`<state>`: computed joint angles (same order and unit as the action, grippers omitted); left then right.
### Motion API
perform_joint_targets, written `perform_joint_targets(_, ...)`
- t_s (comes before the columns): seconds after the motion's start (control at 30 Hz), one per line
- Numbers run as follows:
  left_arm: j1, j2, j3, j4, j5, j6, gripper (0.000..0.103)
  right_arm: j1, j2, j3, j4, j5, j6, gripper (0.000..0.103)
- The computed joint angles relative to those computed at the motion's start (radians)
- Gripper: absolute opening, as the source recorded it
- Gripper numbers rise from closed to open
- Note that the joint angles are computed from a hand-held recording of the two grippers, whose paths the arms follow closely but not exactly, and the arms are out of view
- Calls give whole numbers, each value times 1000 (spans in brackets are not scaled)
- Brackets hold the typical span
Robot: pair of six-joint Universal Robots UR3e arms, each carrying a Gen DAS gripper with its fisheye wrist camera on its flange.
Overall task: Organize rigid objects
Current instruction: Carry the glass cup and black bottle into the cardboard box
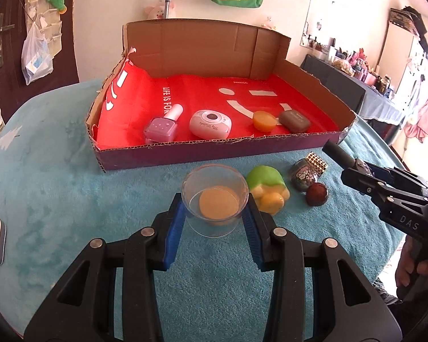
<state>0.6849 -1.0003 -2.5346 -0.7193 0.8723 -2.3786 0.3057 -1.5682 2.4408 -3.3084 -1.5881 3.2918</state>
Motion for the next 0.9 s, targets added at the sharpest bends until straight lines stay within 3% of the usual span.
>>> perform_joint_targets(0.23, -76, -101, 102, 52, -13, -57, 38, -13, -18, -92, 54, 16, -42, 43)
perform_joint_targets(0.33, -165, -239, 199, 152, 12, -132, 38, -43, 16, -185, 103, 45, -61, 43)
perform_joint_targets(0.47, -286, -432, 381, 189, 75, -199, 38, -83, 115, -369, 206, 87, -88, 43)
perform_joint_targets(0.63, -411, -669, 653, 136, 156, -232, 38, -116, 298, -661, 401, 110, -126, 43)
perform_joint_targets(0.9, -501, -939, 963, 34, 254, -234, 38, -157, 530, -1037, 721, 153, -148, 44)
